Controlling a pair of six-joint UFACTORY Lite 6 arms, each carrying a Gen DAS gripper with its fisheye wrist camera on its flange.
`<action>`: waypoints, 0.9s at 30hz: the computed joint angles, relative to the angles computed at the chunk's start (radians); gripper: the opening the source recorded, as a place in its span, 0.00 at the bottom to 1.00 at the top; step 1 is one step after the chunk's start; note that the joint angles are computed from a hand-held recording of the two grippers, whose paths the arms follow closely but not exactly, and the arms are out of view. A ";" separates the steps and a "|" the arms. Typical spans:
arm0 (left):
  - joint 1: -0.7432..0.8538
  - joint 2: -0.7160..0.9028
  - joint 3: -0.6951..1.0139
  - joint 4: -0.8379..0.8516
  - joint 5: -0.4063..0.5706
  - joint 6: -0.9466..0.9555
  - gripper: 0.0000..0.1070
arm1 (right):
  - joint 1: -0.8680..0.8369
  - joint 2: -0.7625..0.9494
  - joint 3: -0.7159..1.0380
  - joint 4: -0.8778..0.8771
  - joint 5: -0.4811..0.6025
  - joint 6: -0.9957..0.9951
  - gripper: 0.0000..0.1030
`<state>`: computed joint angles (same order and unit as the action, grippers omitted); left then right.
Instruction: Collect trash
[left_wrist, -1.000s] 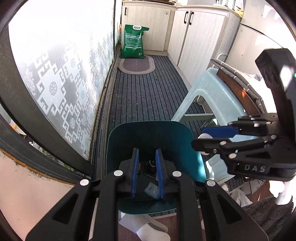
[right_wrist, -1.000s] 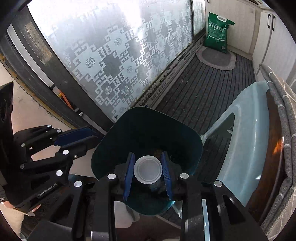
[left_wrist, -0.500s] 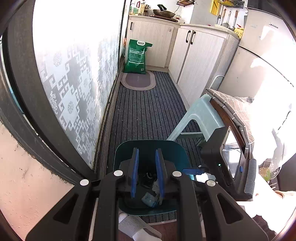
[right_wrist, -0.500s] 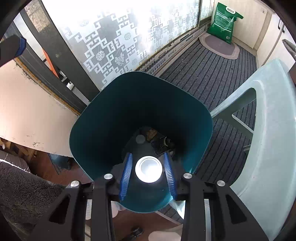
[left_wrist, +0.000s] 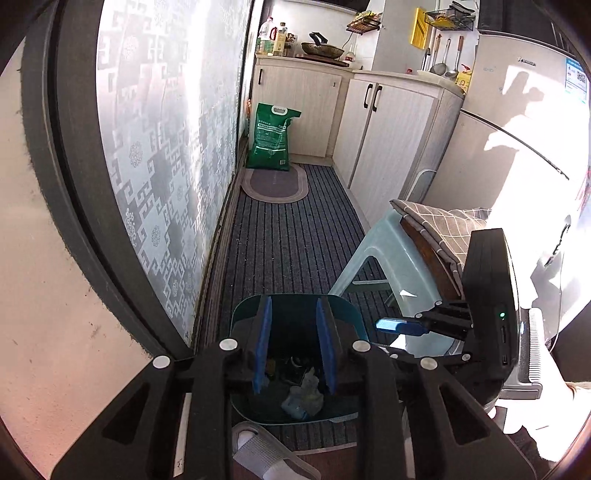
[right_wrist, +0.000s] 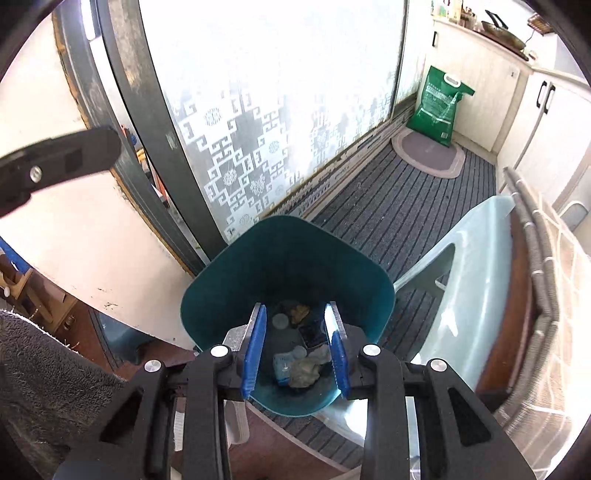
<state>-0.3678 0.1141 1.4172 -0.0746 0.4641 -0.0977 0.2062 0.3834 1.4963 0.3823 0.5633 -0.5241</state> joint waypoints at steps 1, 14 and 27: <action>-0.006 -0.017 -0.017 0.017 -0.007 -0.019 0.27 | -0.009 -0.044 -0.030 0.007 -0.010 -0.012 0.32; -0.213 -0.235 -0.224 0.631 -0.053 -0.611 0.73 | -0.251 -0.557 -0.386 0.312 0.019 -0.342 0.59; -0.399 -0.401 -0.368 0.969 0.056 -1.019 0.93 | -0.641 -0.971 -0.682 0.488 0.239 -0.605 0.97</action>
<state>-0.7668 -0.2864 1.0488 0.8947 0.5205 -1.1169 -0.4347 -0.5873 0.8146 0.8701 0.8027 -1.1286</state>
